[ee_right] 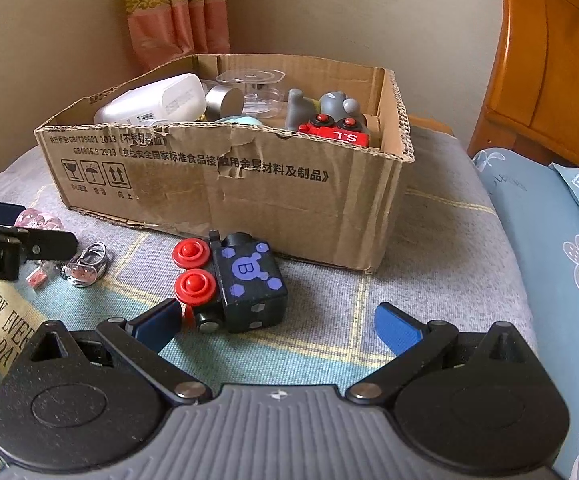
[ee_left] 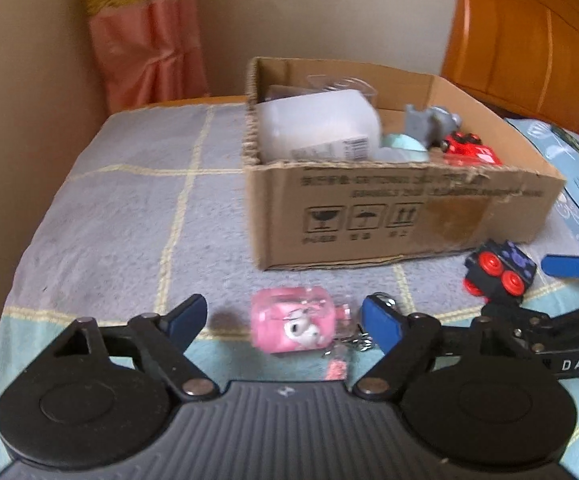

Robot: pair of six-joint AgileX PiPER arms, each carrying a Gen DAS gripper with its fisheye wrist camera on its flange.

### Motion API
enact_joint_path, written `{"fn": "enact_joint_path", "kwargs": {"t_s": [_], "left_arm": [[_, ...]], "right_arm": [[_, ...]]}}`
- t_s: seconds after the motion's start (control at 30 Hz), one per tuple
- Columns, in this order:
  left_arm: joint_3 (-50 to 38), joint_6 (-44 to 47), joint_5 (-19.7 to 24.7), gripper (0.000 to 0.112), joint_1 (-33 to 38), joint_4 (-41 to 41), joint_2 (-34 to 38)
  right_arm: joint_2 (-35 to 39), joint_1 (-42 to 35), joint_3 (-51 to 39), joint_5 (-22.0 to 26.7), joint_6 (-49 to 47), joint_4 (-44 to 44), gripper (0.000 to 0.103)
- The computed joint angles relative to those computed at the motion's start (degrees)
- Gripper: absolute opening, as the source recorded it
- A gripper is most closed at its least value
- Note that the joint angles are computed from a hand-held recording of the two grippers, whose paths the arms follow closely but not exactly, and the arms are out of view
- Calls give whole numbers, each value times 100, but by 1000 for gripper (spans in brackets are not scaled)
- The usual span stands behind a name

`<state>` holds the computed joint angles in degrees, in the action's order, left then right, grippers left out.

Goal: Organize rigid objects
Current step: 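Grasp the pink keychain figure with the left tool while the right tool grasps the black cube toy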

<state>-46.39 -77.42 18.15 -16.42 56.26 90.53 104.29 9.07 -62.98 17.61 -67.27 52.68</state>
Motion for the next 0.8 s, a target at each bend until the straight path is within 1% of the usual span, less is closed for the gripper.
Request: {"fn": "enact_joint_path", "kwargs": {"t_s": [0.03, 0.1, 0.13, 0.17, 0.2, 0.23, 0.27, 0.3, 0.33, 0.47, 0.63, 0.8], "left_arm": [[54, -156, -30, 83, -2, 106, -31], [36, -154, 22, 81, -34, 70, 2], [4, -127, 40, 77, -69, 61, 46], [-6, -145, 21, 74, -97, 106, 98], [-6, -392, 80, 72, -172, 375, 125], [14, -547, 61, 66, -189, 548, 127], [26, -568, -19, 63, -159, 574, 118], [33, -591, -15, 58, -151, 592, 104], [53, -594, -15, 56, -134, 613, 90], [153, -614, -2, 55, -103, 675, 3], [140, -535, -23, 55, -76, 621, 18], [149, -536, -71, 55, -50, 663, 20]], "right_arm": [[4, -10, 10, 0, -108, 94, 103], [1, -27, 38, -7, -290, 259, 103], [2, -35, 50, -11, -388, 348, 103], [2, -36, 60, -19, -462, 415, 103], [1, -45, 65, -15, -515, 459, 103], [6, -43, 54, -8, -477, 422, 103], [12, -39, 32, 17, -429, 357, 103], [23, -44, -7, 113, -456, 312, 103], [46, -40, -62, 238, -525, 278, 103], [193, 42, -346, 644, -634, 90, 103], [347, 132, -677, 1006, -521, -243, 102], [358, 113, -845, 1313, -364, -586, 96]]}}
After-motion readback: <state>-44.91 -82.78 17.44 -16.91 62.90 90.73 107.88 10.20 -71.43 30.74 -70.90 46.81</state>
